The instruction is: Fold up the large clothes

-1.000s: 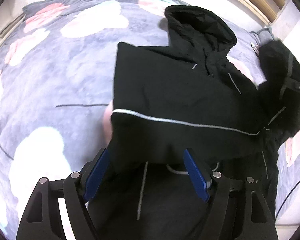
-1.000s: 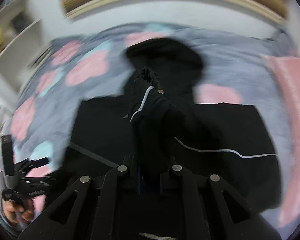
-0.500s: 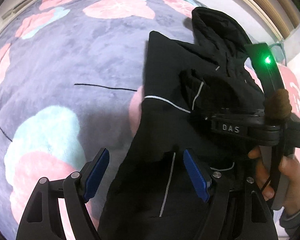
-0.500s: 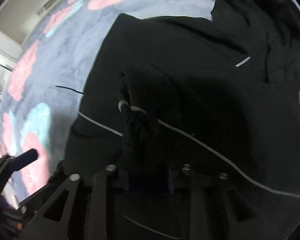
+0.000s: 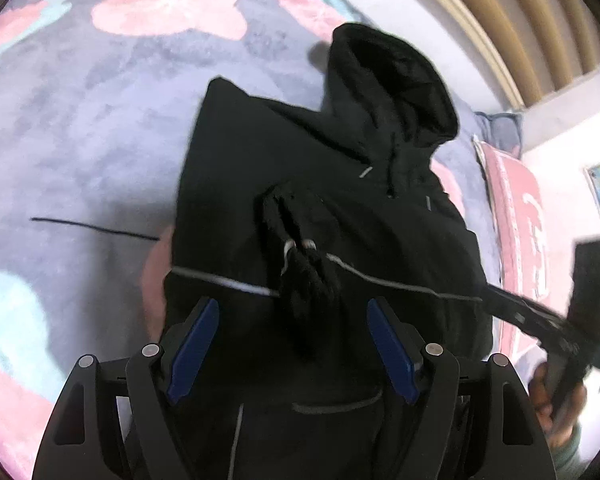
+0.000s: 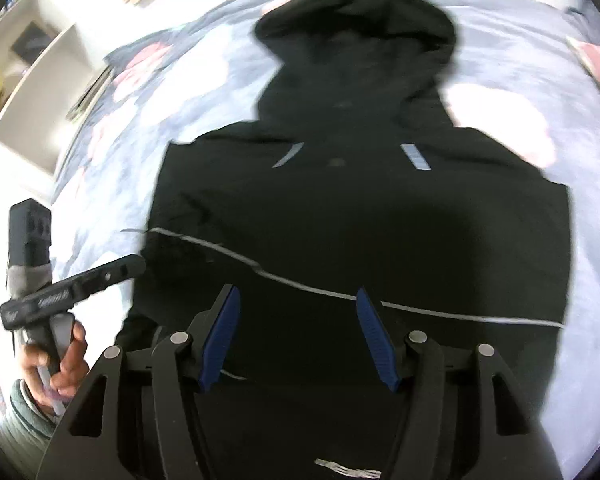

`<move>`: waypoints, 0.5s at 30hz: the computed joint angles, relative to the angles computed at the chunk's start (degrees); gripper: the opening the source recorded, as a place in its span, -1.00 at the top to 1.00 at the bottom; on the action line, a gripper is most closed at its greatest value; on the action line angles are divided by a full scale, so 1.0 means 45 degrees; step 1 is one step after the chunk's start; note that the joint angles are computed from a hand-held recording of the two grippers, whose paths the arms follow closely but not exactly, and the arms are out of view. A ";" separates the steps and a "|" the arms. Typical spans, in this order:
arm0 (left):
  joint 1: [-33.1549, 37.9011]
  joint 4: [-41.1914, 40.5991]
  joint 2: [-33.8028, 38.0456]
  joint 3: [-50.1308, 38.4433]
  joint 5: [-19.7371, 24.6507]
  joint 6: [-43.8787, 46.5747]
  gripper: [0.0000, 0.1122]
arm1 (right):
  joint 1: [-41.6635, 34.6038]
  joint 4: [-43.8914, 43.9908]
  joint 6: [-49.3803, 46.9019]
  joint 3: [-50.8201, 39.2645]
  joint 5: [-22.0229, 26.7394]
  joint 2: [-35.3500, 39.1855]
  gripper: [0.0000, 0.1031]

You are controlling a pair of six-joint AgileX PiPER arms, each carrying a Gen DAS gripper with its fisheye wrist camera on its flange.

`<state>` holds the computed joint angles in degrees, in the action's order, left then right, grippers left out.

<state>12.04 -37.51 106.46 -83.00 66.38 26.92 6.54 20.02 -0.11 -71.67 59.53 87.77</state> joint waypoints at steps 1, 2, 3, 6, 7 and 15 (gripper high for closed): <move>-0.0060 -0.0204 0.0230 -0.0089 -0.0001 -0.0095 -0.38 | -0.0267 -0.0031 -0.0025 0.0234 0.0024 -0.0208 -0.24; -0.0129 -0.0373 0.0468 -0.0206 -0.0068 -0.0189 -0.38 | -0.0621 -0.0081 -0.0094 0.0156 0.0197 -0.0184 -0.24; -0.0242 -0.0512 0.0669 -0.0259 -0.0287 -0.0279 -0.38 | -0.0875 -0.0327 -0.0028 0.0394 0.0296 -0.0307 -0.24; -0.0547 -0.0402 0.1382 -0.1004 -0.0070 -0.0541 0.72 | -0.1204 -0.1428 0.0447 0.0267 0.0499 -0.0216 -0.24; -0.0480 -0.0523 0.1264 -0.1010 -0.0199 -0.0445 0.72 | -0.1424 -0.1798 0.0570 0.0303 0.0683 -0.0362 -0.24; 0.0657 0.0064 0.1709 -0.1860 0.0444 -0.0549 0.69 | -0.2103 -0.3331 0.1107 0.1247 -0.0439 0.0244 -0.24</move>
